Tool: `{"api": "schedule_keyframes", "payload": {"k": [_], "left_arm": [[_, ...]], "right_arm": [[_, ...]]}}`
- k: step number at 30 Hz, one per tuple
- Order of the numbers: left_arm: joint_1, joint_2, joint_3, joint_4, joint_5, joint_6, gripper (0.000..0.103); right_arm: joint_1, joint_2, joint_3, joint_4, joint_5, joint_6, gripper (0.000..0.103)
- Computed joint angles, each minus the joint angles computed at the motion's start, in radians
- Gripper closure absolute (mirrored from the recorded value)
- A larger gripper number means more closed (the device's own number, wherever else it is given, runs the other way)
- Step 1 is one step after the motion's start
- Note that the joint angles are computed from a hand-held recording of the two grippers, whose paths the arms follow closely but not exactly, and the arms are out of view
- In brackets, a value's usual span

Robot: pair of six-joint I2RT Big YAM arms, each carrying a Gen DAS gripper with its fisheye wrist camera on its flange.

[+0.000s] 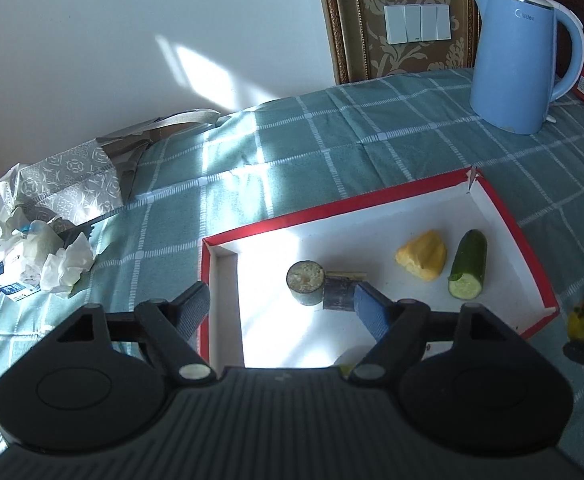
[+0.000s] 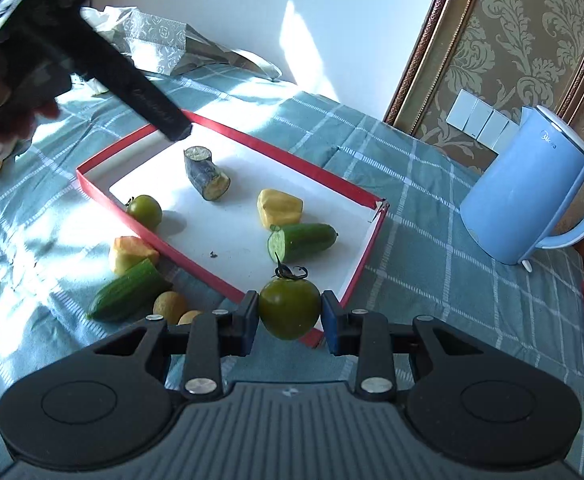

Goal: Organize fruits
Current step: 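Lower the green tomato into the tray and open the right gripper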

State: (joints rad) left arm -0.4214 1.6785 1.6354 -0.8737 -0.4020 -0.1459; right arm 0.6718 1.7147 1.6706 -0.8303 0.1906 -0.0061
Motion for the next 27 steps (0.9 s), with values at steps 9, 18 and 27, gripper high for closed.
{"api": "schedule_keyframes", "payload": {"k": [9, 18, 27], "left_arm": [[0.016, -0.156, -0.180, -0.081, 0.021, -0.114, 0.025], [0.046, -0.213, -0.229, -0.111, 0.022, -0.158, 0.024], [0.040, -0.219, -0.227, -0.115, 0.027, -0.147, 0.023]], "right_arm": [[-0.031, 0.175, 0.151, -0.017, -0.018, 0.080, 0.071], [-0.031, 0.240, 0.218, -0.048, -0.026, 0.090, 0.070], [-0.024, 0.220, 0.203, -0.033, 0.002, 0.104, 0.065]]}}
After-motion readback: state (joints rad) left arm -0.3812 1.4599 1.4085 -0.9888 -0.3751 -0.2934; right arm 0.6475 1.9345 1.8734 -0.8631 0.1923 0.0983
